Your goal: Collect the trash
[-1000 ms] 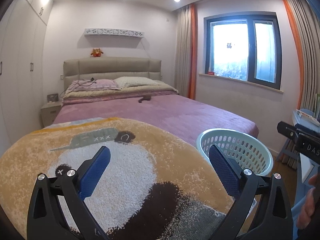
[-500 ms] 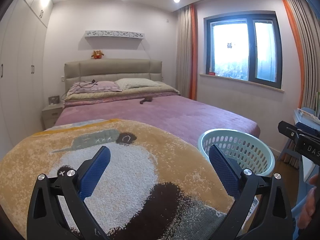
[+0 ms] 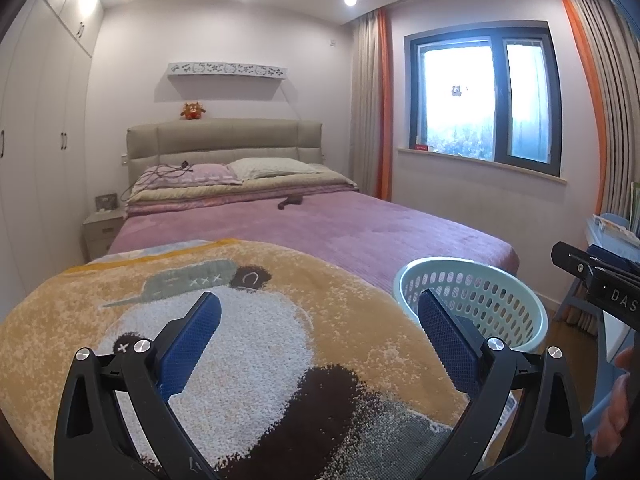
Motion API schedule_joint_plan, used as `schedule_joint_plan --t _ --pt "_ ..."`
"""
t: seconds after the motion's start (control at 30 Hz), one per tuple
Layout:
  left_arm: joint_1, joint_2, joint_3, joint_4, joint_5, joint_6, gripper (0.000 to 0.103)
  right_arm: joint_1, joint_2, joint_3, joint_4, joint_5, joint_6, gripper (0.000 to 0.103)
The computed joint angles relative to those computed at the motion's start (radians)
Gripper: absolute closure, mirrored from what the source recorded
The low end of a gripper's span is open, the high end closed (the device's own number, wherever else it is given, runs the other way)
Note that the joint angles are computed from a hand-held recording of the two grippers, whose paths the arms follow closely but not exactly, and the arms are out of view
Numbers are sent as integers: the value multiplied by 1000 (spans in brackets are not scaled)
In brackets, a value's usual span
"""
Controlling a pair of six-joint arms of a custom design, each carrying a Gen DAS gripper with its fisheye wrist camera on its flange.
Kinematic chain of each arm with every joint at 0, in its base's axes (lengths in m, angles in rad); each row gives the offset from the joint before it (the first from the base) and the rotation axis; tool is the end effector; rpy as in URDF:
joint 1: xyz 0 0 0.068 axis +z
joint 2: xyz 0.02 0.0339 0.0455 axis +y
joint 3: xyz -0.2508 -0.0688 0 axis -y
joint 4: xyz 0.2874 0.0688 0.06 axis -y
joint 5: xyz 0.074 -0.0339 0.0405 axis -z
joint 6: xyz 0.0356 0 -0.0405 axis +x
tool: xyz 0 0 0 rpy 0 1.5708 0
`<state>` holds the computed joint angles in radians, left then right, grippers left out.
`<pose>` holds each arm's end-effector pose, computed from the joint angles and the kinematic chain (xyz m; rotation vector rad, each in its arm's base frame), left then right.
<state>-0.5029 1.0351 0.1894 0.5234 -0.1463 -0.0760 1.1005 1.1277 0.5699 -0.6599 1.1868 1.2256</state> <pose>0.2050 -0.1068 0.1193 0.3037 1.8732 -0.2565 0.1283 0.1796 0.1569 0.3508 1.9030 -0.1992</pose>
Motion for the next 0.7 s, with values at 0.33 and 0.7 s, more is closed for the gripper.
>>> schedule_joint_plan --t 0.33,0.7 --pt "-2 4 4 -4 1 -7 7 -13 -6 -13 46 -10 -38 32" --pt "-5 4 5 -5 -1 -8 7 -14 -9 -22 66 -17 -46 32"
